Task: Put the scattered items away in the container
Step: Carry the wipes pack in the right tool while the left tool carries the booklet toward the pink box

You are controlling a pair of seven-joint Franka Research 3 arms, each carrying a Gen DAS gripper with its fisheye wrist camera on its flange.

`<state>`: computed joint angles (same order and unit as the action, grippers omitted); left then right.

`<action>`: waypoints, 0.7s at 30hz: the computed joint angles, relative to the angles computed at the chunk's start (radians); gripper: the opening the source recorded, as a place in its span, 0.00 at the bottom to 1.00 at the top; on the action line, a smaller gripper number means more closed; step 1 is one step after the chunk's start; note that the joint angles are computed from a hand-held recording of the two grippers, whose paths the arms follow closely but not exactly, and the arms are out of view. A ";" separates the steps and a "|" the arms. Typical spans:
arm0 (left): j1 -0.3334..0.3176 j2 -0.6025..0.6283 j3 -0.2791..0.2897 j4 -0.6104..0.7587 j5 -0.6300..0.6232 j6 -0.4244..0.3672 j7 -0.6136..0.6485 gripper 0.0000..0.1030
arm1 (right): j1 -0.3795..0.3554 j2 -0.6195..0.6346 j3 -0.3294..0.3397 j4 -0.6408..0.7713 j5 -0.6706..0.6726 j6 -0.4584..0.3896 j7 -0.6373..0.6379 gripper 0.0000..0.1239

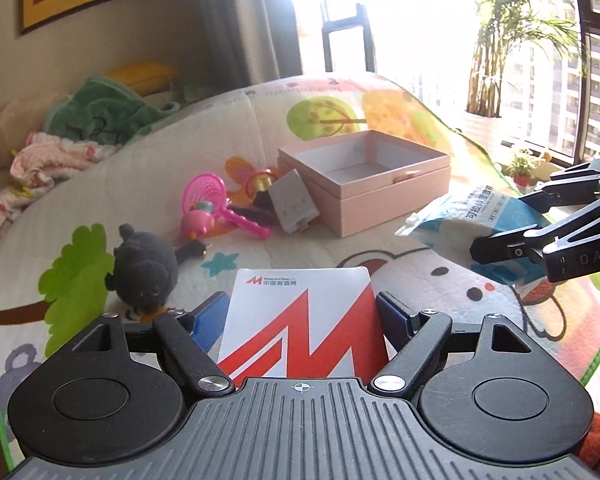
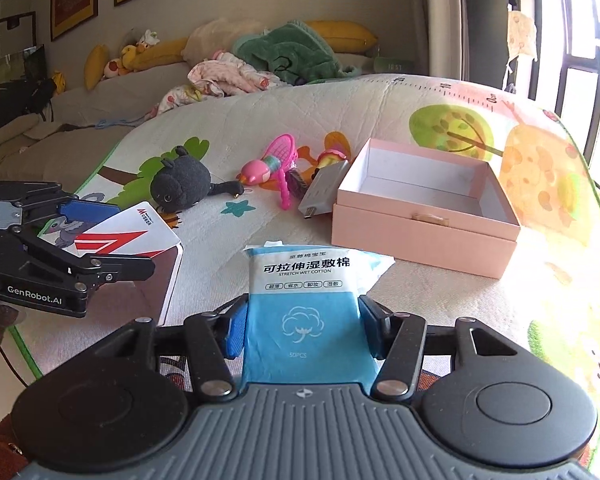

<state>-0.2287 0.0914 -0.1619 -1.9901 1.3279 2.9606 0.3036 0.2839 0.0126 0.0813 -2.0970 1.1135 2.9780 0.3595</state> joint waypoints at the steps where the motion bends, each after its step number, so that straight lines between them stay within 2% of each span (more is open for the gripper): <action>1: -0.006 0.001 -0.003 0.010 0.023 0.007 -0.011 0.82 | -0.002 -0.024 -0.002 -0.018 0.030 0.009 -0.030 0.45; 6: -0.041 0.044 -0.016 0.101 0.105 0.022 -0.013 0.82 | 0.022 -0.126 -0.041 -0.083 0.220 0.071 -0.213 0.44; 9: -0.065 0.099 -0.014 0.185 0.105 0.027 0.029 0.82 | 0.037 -0.166 -0.071 -0.089 0.333 0.099 -0.332 0.44; 11: -0.084 0.136 -0.004 0.242 0.097 0.032 0.059 0.81 | 0.032 -0.179 -0.083 -0.082 0.376 0.098 -0.367 0.44; 12: -0.095 0.156 0.004 0.274 0.099 0.034 0.070 0.59 | 0.025 -0.181 -0.089 -0.071 0.396 0.093 -0.377 0.44; 13: -0.103 0.188 0.006 0.320 0.065 0.025 0.121 0.49 | 0.019 -0.177 -0.092 -0.059 0.412 0.090 -0.385 0.44; 16: -0.125 0.281 0.030 0.449 0.004 0.030 0.194 0.52 | -0.008 -0.131 -0.099 0.020 0.468 0.064 -0.404 0.44; 18: -0.107 0.339 0.012 0.510 -0.137 0.004 0.302 0.51 | -0.031 -0.075 -0.095 0.089 0.464 0.051 -0.367 0.44; 19: -0.082 0.359 -0.010 0.521 -0.217 0.012 0.370 0.54 | -0.041 -0.039 -0.088 0.124 0.426 0.063 -0.306 0.44; 20: -0.056 0.372 -0.034 0.520 -0.286 0.023 0.429 0.57 | -0.051 -0.008 -0.083 0.152 0.365 0.066 -0.229 0.44; 21: -0.032 0.382 -0.055 0.514 -0.344 0.032 0.480 0.71 | -0.063 0.019 -0.080 0.174 0.322 0.051 -0.180 0.44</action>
